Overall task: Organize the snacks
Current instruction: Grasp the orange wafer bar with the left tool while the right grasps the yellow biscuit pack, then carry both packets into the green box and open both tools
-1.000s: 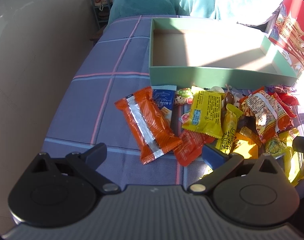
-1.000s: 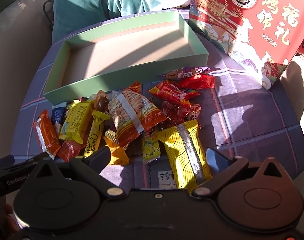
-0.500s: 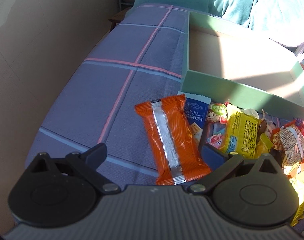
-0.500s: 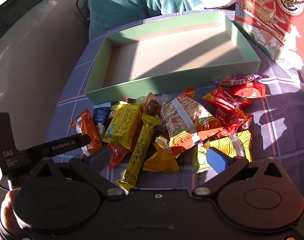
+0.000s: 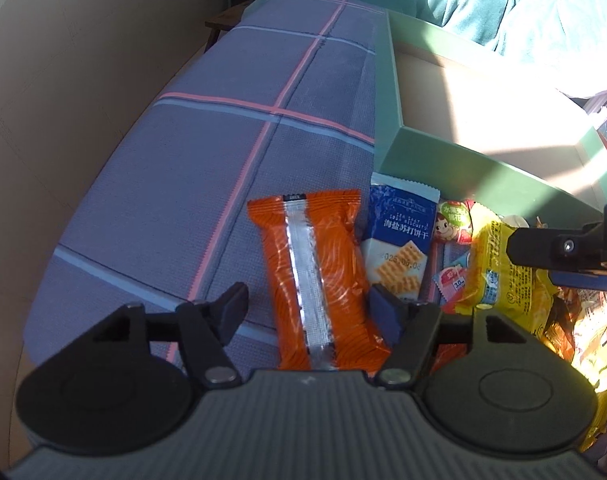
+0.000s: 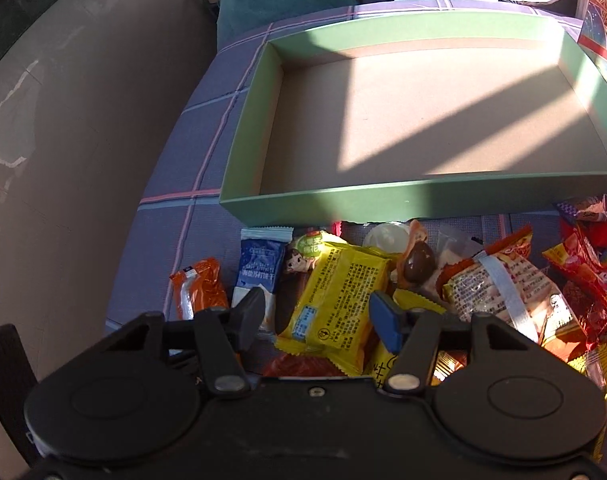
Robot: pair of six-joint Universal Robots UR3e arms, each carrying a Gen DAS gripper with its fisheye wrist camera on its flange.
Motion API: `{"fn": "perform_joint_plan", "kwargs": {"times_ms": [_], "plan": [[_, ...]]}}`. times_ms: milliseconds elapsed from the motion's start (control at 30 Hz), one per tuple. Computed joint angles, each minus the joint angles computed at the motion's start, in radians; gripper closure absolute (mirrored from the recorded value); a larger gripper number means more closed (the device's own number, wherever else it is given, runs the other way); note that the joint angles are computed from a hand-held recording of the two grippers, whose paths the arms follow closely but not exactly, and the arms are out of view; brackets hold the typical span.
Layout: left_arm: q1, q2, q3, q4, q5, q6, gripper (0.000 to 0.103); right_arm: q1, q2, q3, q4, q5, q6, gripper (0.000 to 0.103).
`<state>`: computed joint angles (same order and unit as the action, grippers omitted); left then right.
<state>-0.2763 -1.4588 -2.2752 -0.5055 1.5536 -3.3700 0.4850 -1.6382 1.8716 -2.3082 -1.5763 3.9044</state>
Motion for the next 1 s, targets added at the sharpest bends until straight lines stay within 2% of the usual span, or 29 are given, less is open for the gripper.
{"fn": "perform_joint_plan", "kwargs": {"times_ms": [267, 300, 367, 433, 633, 667, 700, 733, 833, 933, 967, 1000], "plan": [[0.069, 0.008, -0.037, 0.016, -0.046, 0.062, 0.038, 0.041, 0.163, -0.096, 0.029, -0.04, 0.037, 0.042], [0.066, 0.008, -0.04, 0.024, -0.04, 0.065, 0.039, 0.047, 0.168, -0.094, 0.025, -0.044, 0.041, 0.042], [0.057, 0.015, -0.056, 0.049, -0.028, 0.074, 0.053, 0.065, 0.178, -0.076, -0.008, -0.063, 0.051, 0.048], [0.072, 0.042, -0.077, 0.051, -0.05, 0.092, 0.054, 0.083, 0.17, -0.049, -0.049, -0.08, 0.048, 0.054], [0.098, 0.136, -0.081, -0.006, -0.072, 0.147, 0.055, 0.082, 0.1, 0.002, -0.077, -0.075, 0.025, 0.055], [0.115, 0.157, -0.071, -0.035, -0.095, 0.161, 0.055, 0.072, 0.072, 0.02, -0.084, -0.065, 0.02, 0.059], [0.132, 0.178, -0.06, -0.065, -0.119, 0.174, 0.055, 0.053, 0.045, 0.034, -0.087, -0.042, 0.005, 0.084], [0.134, 0.188, -0.048, -0.076, -0.125, 0.18, 0.055, 0.028, 0.01, 0.057, -0.09, -0.005, -0.001, 0.085], [0.099, 0.174, -0.003, -0.065, -0.092, 0.183, 0.055, 0.038, 0.005, 0.025, -0.042, -0.045, -0.058, 0.085], [0.078, 0.132, 0.027, -0.056, -0.073, 0.169, 0.055, 0.043, 0.031, -0.004, -0.009, -0.04, -0.083, 0.084], [0.077, 0.126, 0.029, -0.059, -0.072, 0.165, 0.055, 0.055, 0.04, -0.017, -0.003, -0.053, -0.085, 0.082], [0.079, 0.12, 0.028, -0.062, -0.071, 0.159, 0.055, 0.072, 0.052, -0.031, 0.004, -0.076, -0.082, 0.069]]}}
